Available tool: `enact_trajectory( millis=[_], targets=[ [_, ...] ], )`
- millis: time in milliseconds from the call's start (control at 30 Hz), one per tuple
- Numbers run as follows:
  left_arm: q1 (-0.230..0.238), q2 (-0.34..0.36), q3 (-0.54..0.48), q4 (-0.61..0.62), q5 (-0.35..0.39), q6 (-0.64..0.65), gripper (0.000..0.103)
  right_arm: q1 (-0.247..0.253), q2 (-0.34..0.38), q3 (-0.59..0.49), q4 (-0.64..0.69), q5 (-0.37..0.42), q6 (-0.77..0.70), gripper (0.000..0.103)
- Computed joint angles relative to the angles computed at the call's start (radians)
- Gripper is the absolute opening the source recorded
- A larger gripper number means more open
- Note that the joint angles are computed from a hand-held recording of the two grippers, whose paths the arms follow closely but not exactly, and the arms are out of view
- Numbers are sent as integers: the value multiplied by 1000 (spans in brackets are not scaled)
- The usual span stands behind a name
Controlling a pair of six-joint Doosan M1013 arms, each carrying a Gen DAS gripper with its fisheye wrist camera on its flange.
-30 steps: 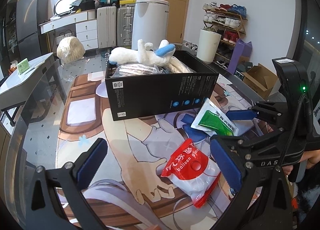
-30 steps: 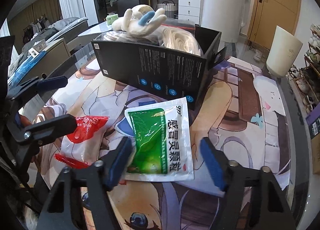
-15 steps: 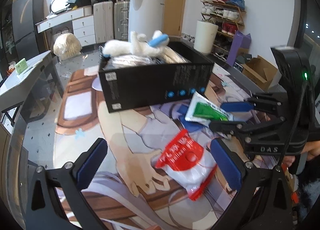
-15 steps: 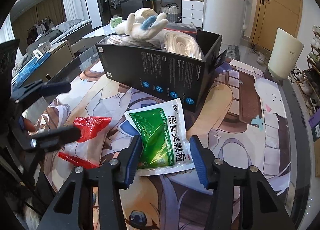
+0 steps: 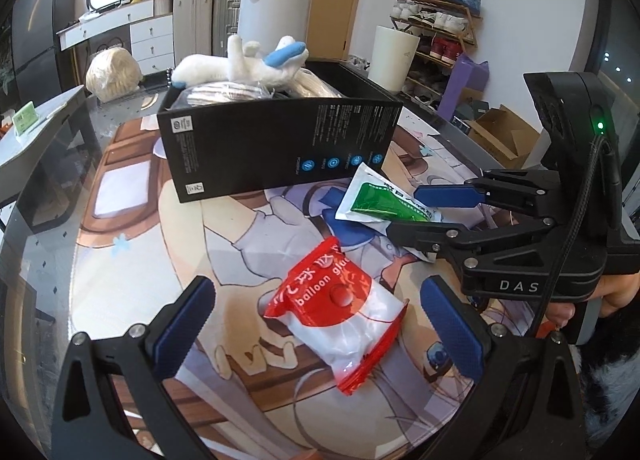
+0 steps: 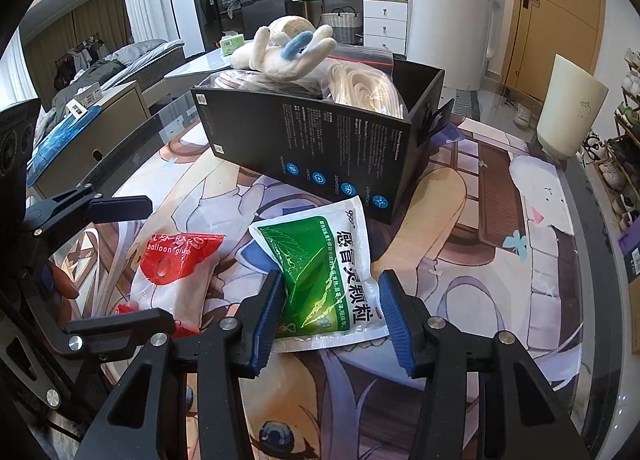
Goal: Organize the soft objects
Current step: 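Grasp the red balloon bag with the left tool while the right tool holds the green packet, then carry the red bag with the left tool while the right tool carries the green packet over the box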
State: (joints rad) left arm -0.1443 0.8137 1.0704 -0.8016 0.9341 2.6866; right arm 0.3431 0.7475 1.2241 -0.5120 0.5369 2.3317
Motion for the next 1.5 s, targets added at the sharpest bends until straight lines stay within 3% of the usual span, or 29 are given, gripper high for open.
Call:
enact_trajectory(
  millis=[233, 467, 667, 800, 833, 933, 1200, 1367, 1467, 1500],
  targets=[
    [-3, 14, -23, 22, 44, -38, 103, -2, -1, 2, 6, -3, -8, 49],
    [-9, -5, 12, 32, 15, 60, 103, -2, -1, 2, 6, -2, -10, 49],
    [-13, 0, 9, 51, 7, 48, 102, -1, -1, 2, 6, -2, -10, 49],
    [-11, -4, 20, 23, -3, 96, 85, -1, 0, 2, 6, -1, -9, 49],
    [-10, -5, 23, 13, -2, 108, 72, -1, 0, 2, 6, -1, -9, 49],
    [-7, -9, 31, -7, -10, 127, 63, 0, -1, 3, -1, -2, -8, 49],
    [-2, -10, 35, -40, -15, 147, 61, 0, -8, 16, -4, -30, -24, 38],
    [7, -10, 32, -71, -16, 152, 61, -2, -18, 37, -1, -67, -13, 37],
    [13, -10, 30, -101, -17, 157, 61, -5, -33, 60, 28, -111, -29, 32],
    [14, -10, 28, -107, -17, 157, 61, -6, -38, 67, 38, -123, -36, 26]
  ],
)
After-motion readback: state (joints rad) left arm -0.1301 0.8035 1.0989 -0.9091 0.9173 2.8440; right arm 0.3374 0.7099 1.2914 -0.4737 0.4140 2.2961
